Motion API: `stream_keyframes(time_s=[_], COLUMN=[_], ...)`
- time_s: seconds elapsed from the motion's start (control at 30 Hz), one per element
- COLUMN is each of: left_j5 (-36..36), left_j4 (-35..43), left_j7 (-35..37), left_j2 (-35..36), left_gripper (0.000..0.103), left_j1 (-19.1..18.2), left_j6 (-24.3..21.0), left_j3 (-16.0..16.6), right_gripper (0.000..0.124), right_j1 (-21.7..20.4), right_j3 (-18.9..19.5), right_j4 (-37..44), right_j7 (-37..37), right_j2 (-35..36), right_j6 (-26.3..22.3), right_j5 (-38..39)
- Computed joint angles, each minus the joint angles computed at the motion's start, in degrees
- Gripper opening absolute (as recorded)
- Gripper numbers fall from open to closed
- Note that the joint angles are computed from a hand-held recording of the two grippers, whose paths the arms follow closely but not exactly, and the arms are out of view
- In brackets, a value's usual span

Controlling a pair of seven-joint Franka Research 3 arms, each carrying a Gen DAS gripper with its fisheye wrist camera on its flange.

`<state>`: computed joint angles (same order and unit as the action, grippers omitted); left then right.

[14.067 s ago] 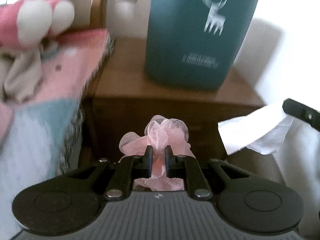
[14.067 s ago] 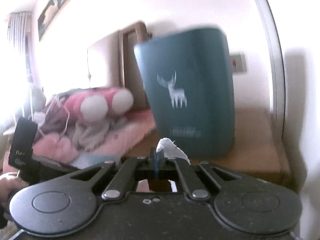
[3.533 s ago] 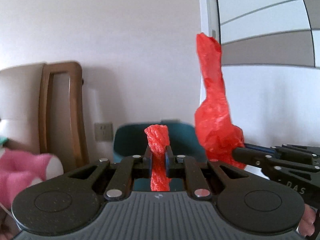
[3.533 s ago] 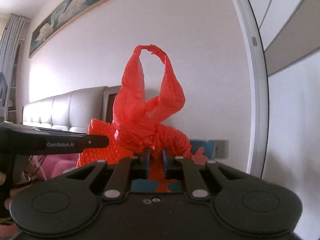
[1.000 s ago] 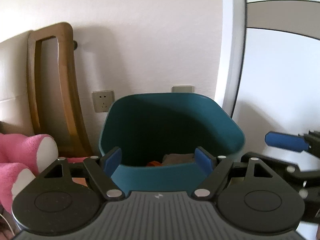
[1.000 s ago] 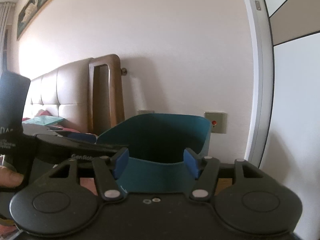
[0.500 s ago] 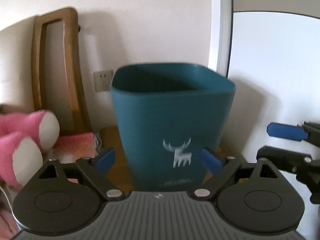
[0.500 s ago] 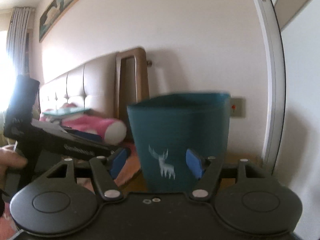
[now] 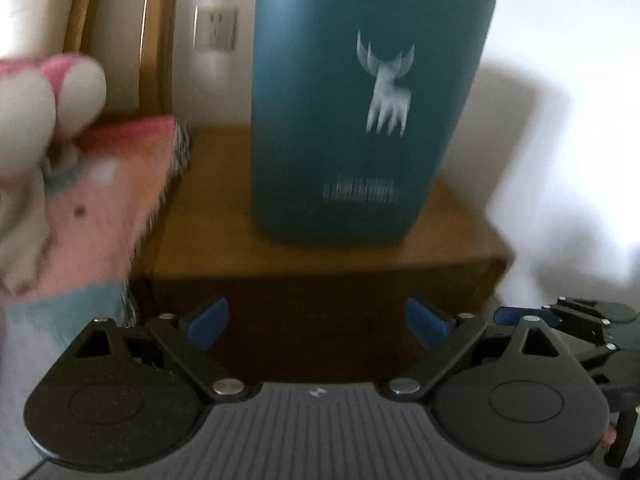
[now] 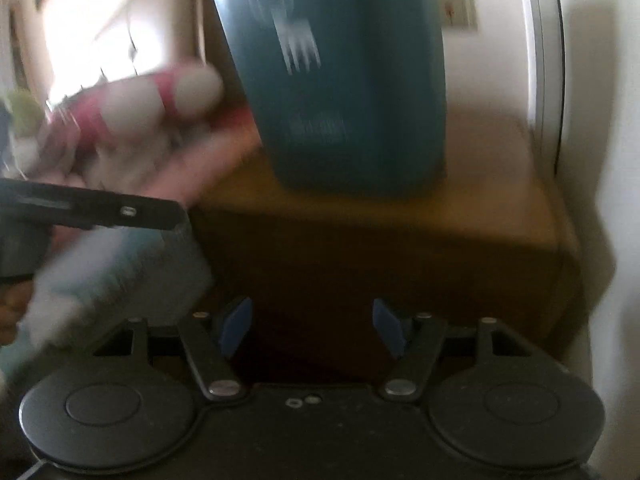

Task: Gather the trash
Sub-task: 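Move both open grippers down into the nightstand cubby again, then grasp the yellow oat-latte stick packet with the left gripper while the right gripper grasps the brown wrapper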

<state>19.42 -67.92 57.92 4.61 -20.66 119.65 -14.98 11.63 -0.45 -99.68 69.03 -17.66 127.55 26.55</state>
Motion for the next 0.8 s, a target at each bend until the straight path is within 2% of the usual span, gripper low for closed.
stream_keyframes(time_s=[0.1,0.23,0.4,0.53,0.63,0.8], left_j5=[-2.0,-6.1,-10.1,-10.8,-8.2,-12.3], left_j4=[-11.1,-20.7,-26.5,-30.0,-31.9,-34.9], left_j7=[-0.8,-0.6,1.8,1.1,0.1,2.6], left_j2=[-4.6,-7.1,-6.0,-3.6,-1.9,0.3], left_gripper=[0.101,0.101,0.101,0.101,0.101,0.101], left_j1=[0.8,1.4,1.2,0.6,-0.2,-0.3], left_j6=[3.5,3.3,-0.5,-4.1,-6.6,-7.6], left_j3=[0.0,-0.4,-0.9,-1.4,-1.8,-1.8], right_gripper=[0.067,0.067,0.067,0.067,0.067,0.067], right_j1=[-1.1,-1.4,-1.7,-2.4,-2.6,-2.8], right_j3=[1.1,1.0,1.2,1.8,1.8,2.7], right_j4=[-3.9,-9.5,-14.0,-17.8,-20.3,-22.7], right_j7=[2.7,4.2,5.6,9.0,11.1,18.7], right_j2=[-0.2,-0.8,-0.3,0.2,0.7,3.3], right_j6=[-1.0,-2.4,-6.3,-10.1,-12.6,-16.6], right_j5=[-3.9,-4.9,-6.6,-8.9,-9.6,-11.0])
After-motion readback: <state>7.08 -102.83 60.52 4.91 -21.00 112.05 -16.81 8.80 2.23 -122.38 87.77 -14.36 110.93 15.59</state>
